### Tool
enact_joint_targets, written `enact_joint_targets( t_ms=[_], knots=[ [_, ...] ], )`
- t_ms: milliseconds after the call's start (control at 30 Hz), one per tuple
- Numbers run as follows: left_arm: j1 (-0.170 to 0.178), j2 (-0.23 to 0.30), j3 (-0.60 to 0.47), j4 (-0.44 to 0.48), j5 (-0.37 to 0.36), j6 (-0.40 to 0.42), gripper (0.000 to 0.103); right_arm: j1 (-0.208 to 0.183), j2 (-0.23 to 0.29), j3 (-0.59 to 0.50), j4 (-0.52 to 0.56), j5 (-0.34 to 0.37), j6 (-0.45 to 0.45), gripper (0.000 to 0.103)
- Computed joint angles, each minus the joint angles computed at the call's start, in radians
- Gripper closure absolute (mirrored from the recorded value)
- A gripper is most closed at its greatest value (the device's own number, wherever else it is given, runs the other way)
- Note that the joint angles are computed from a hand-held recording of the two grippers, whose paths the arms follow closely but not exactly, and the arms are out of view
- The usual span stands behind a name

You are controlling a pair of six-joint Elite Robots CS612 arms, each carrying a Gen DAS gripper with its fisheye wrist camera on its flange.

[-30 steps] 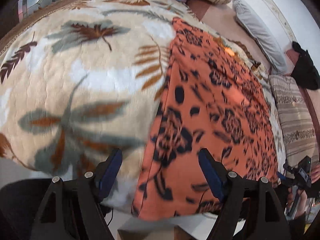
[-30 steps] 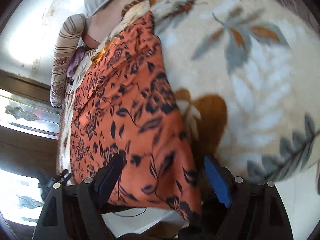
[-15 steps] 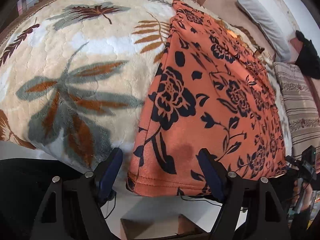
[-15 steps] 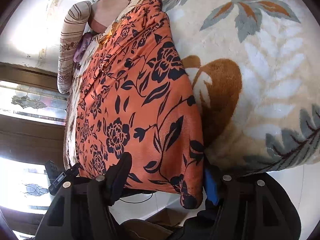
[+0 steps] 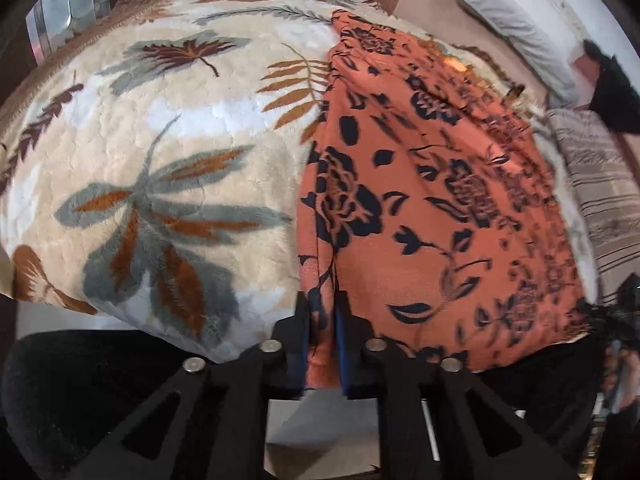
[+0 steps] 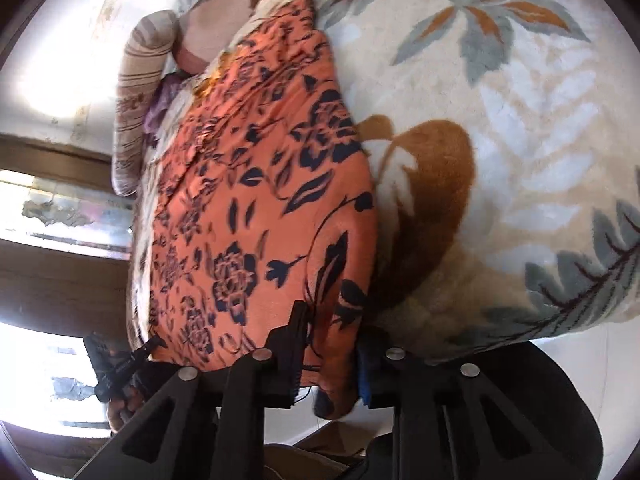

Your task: Fold small clothes

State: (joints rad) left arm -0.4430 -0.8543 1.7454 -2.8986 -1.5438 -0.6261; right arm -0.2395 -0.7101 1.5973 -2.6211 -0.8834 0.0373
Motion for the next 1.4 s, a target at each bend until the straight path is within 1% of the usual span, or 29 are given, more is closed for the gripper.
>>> enact_joint_targets(
  t_ms=[33, 67, 100, 133, 167, 200, 233, 267, 300, 367, 433, 500, 533, 567, 633, 667, 733, 833, 900, 933, 967, 1033, 1100, 1167, 1233, 1300, 1333, 1367, 1400],
  knots=[
    [-0.001, 0.005, -0.005, 0.014, 0.014, -0.001, 0.069, 0.001, 0.001, -0.008, 0.035, 0.005, -0.017, 0.049],
    [0.002, 0.012, -0.011, 0.02, -0.004, -0.007, 0.054, 0.003, 0.001, -0.012, 0.047, 0.012, -0.033, 0.03],
    [0.006, 0.016, -0.01, 0.006, -0.023, -0.012, 0.049, 0.007, -0.002, -0.01, 0.035, 0.004, -0.045, 0.029],
    [0.004, 0.017, -0.007, -0.002, -0.017, -0.011, 0.049, 0.014, -0.005, -0.012, 0.031, -0.031, -0.053, 0.03],
    [0.001, 0.016, -0.006, 0.002, -0.005, 0.002, 0.05, 0.015, -0.003, -0.015, 0.036, -0.038, -0.051, 0.032],
    [0.0, 0.015, -0.005, 0.002, 0.002, 0.01, 0.07, 0.015, -0.001, -0.018, 0.042, -0.04, -0.045, 0.039],
    [-0.002, 0.016, -0.009, 0.012, 0.012, 0.017, 0.084, 0.015, 0.001, -0.025, 0.06, -0.052, -0.037, 0.066],
    [0.005, 0.016, -0.008, 0.001, -0.014, 0.018, 0.095, 0.012, 0.004, -0.029, 0.078, -0.046, -0.035, 0.091],
    [0.012, 0.014, -0.004, -0.015, -0.037, 0.004, 0.097, 0.009, 0.006, -0.033, 0.096, -0.028, -0.045, 0.095],
    [0.019, 0.004, 0.004, -0.067, -0.054, -0.013, 0.097, 0.007, -0.002, -0.027, 0.094, -0.012, -0.067, 0.095],
    [0.024, -0.013, 0.021, -0.132, -0.062, -0.017, 0.097, -0.01, -0.011, -0.006, 0.03, 0.055, -0.025, 0.095],
    [0.025, -0.02, 0.02, -0.145, -0.06, -0.016, 0.097, -0.02, -0.018, 0.004, -0.015, 0.082, -0.005, 0.095],
    [0.027, -0.017, 0.015, -0.135, -0.065, -0.014, 0.097, -0.025, -0.016, 0.004, -0.023, 0.096, 0.004, 0.095],
    [0.032, -0.006, 0.0, -0.099, -0.087, -0.017, 0.097, -0.028, -0.01, -0.001, -0.012, 0.097, 0.005, 0.095],
    [0.04, 0.015, -0.025, 0.006, -0.121, -0.036, 0.097, -0.027, 0.008, -0.023, 0.053, 0.076, 0.001, 0.095],
    [0.044, 0.028, -0.037, 0.036, -0.136, -0.044, 0.097, -0.027, 0.018, -0.032, 0.084, 0.075, 0.004, 0.095],
    [0.045, 0.021, -0.032, 0.006, -0.134, -0.039, 0.097, -0.031, 0.026, -0.034, 0.08, 0.104, 0.013, 0.095],
    [0.043, -0.003, -0.025, -0.093, -0.119, -0.003, 0.097, -0.04, 0.027, -0.033, 0.0, 0.189, 0.043, 0.095],
    [0.047, -0.003, -0.051, -0.117, -0.114, 0.023, 0.097, -0.042, 0.032, -0.05, -0.045, 0.234, 0.065, 0.095],
    [0.051, 0.002, -0.068, -0.103, -0.116, 0.028, 0.097, -0.04, 0.04, -0.068, -0.055, 0.249, 0.071, 0.095],
    [0.053, 0.015, -0.096, -0.056, -0.115, 0.037, 0.097, -0.034, 0.046, -0.087, -0.039, 0.237, 0.057, 0.095],
    [0.059, 0.039, -0.129, 0.027, -0.122, 0.037, 0.097, -0.023, 0.065, -0.129, 0.034, 0.211, 0.034, 0.095],
    [0.062, 0.053, -0.134, 0.064, -0.137, 0.023, 0.097, -0.016, 0.076, -0.143, 0.101, 0.192, 0.027, 0.095],
    [0.065, 0.061, -0.144, 0.055, -0.152, 0.022, 0.097, -0.019, 0.083, -0.152, 0.128, 0.206, 0.029, 0.095],
    [0.074, 0.066, -0.177, 0.051, -0.165, 0.043, 0.097, -0.019, 0.098, -0.176, 0.097, 0.237, 0.071, 0.095],
    [0.087, 0.082, -0.245, 0.021, -0.175, 0.073, 0.097, -0.018, 0.118, -0.222, 0.047, 0.277, 0.115, 0.096],
    [0.09, 0.089, -0.272, 0.012, -0.177, 0.082, 0.097, -0.016, 0.135, -0.262, 0.016, 0.303, 0.14, 0.096],
    [0.098, 0.114, -0.338, 0.001, -0.173, 0.098, 0.097, -0.013, 0.158, -0.313, -0.032, 0.329, 0.18, 0.096],
    [0.106, 0.132, -0.382, -0.006, -0.168, 0.098, 0.097, -0.01, 0.191, -0.384, -0.098, 0.346, 0.241, 0.096]
  ],
)
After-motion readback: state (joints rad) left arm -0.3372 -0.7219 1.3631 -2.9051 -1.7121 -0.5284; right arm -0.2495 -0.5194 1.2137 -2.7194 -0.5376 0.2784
